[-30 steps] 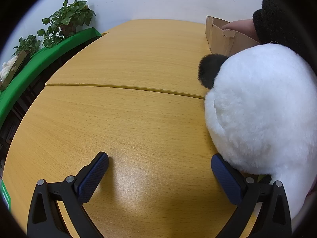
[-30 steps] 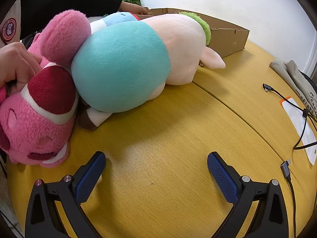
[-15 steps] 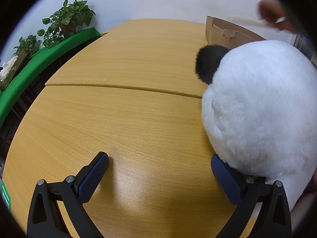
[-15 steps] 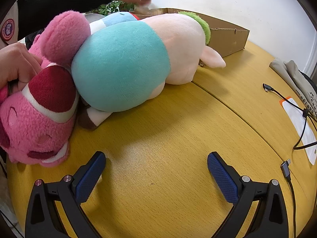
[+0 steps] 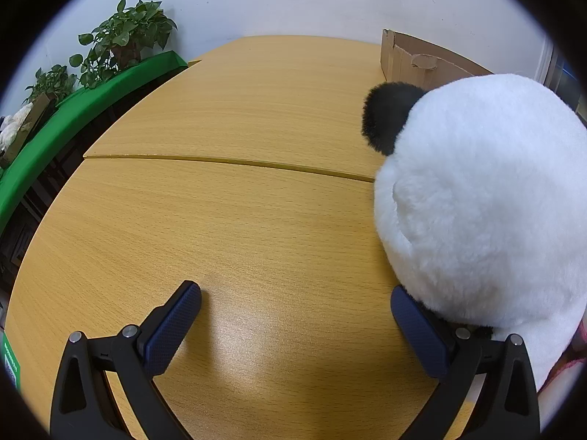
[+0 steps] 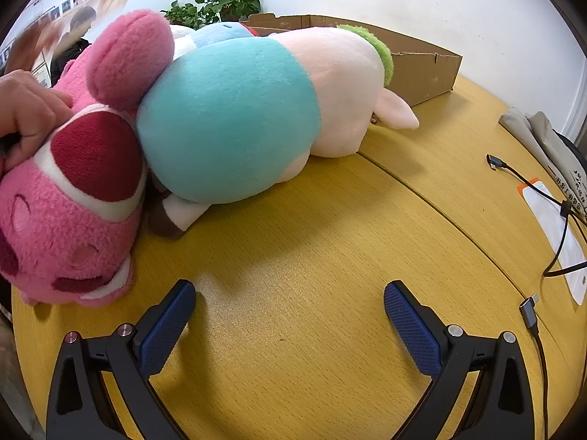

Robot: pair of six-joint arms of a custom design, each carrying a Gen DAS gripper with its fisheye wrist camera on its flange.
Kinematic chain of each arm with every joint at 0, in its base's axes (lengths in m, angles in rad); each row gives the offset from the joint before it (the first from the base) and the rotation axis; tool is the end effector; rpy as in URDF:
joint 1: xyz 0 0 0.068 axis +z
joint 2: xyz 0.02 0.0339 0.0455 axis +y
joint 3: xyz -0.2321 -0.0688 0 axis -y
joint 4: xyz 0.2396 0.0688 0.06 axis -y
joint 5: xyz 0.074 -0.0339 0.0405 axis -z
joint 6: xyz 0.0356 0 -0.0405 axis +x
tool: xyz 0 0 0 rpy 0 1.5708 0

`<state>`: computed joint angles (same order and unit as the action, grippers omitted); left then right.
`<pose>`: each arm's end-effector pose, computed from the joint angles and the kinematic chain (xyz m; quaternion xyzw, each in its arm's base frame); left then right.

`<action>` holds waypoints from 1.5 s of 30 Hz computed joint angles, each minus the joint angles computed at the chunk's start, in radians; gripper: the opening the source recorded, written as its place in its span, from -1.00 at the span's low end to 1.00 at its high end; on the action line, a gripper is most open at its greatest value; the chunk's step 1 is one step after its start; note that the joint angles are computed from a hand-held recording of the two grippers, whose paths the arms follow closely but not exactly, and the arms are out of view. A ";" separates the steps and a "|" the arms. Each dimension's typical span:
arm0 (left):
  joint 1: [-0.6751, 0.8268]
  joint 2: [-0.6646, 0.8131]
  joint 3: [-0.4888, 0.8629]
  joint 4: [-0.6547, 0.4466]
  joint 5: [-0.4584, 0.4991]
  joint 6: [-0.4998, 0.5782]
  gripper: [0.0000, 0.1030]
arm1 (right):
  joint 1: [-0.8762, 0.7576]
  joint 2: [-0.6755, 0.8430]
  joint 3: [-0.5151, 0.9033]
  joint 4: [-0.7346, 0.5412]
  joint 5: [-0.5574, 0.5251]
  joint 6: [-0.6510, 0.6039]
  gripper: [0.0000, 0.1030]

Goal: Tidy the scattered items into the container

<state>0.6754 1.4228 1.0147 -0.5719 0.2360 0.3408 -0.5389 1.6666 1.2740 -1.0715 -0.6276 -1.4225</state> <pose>0.2315 0.1748 0.2128 -0.1244 0.9425 0.0423 0.3074 0.2660 -0.1347 0.2061 -0.4210 0.8516 0.1294 0.2843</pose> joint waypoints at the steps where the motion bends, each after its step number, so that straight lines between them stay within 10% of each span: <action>1: 0.000 0.001 0.001 0.000 0.000 0.000 1.00 | 0.000 0.000 0.000 0.000 0.000 0.000 1.00; 30: -0.005 -0.022 -0.017 0.002 -0.016 -0.024 1.00 | 0.000 0.000 -0.001 0.002 0.000 0.003 1.00; 45: 0.014 -0.027 -0.017 -0.010 0.000 0.006 1.00 | -0.057 -0.164 -0.154 0.176 0.056 0.204 1.00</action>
<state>0.6898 1.3956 0.9979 -0.5823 0.2364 0.3469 -0.5960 1.5025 1.1201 -0.8954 -0.5715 -1.2182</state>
